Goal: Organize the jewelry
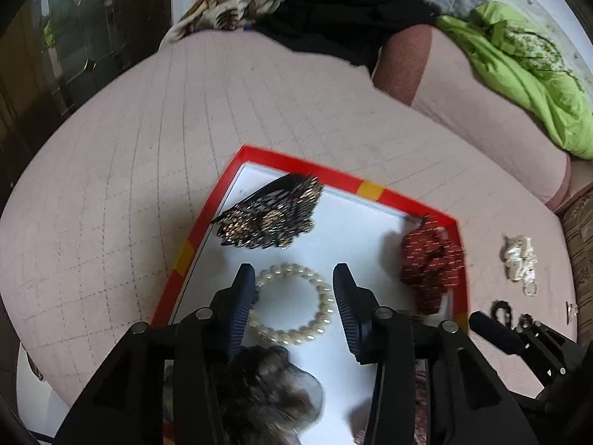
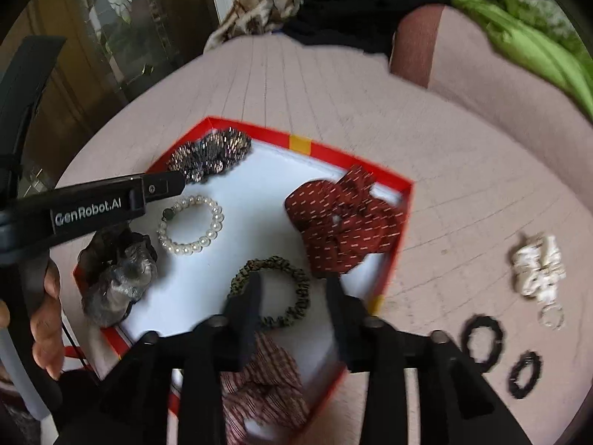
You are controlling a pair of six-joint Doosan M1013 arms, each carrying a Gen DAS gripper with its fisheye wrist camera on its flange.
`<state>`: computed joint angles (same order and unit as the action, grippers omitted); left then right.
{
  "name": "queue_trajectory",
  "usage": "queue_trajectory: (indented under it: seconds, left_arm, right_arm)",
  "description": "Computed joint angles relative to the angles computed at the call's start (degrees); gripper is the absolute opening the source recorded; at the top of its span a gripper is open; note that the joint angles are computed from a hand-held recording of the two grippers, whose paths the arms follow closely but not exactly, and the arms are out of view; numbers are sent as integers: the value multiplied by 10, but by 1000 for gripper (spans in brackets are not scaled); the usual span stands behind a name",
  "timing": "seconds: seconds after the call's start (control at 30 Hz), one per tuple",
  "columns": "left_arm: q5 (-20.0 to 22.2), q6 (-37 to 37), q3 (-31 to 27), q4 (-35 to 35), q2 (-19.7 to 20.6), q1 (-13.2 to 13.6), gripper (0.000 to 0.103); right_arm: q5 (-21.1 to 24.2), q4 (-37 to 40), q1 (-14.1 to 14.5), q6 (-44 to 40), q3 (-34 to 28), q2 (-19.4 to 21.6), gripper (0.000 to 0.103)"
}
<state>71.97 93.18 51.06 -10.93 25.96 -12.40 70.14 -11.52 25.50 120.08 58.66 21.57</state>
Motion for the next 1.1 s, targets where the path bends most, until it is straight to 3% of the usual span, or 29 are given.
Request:
queue_trajectory:
  seconds: [0.07, 0.2, 0.27, 0.33, 0.83, 0.93, 1.1]
  left_arm:
    - [-17, -2, 15, -3, -16, -1, 44]
    - [-63, -2, 65, -6, -58, -7, 60]
    - [-80, 4, 91, 0, -79, -13, 60]
    - [-87, 9, 108, 8, -92, -19, 60]
    - [-85, -17, 154, 15, -136, -26, 64]
    - [-90, -12, 165, 14, -147, -30, 65]
    - [-104, -18, 184, 27, -164, -41, 68]
  right_arm:
    - [0, -34, 5, 20, 14, -12, 48]
    - [20, -29, 0, 50, 38, -25, 47]
    - [20, -11, -4, 51, 48, -28, 35]
    - [28, 8, -6, 49, 54, -27, 12]
    - [39, -1, 7, 94, 64, -38, 10]
    - [18, -6, 9, 95, 77, -56, 10]
    - [21, -60, 22, 118, 96, -89, 15]
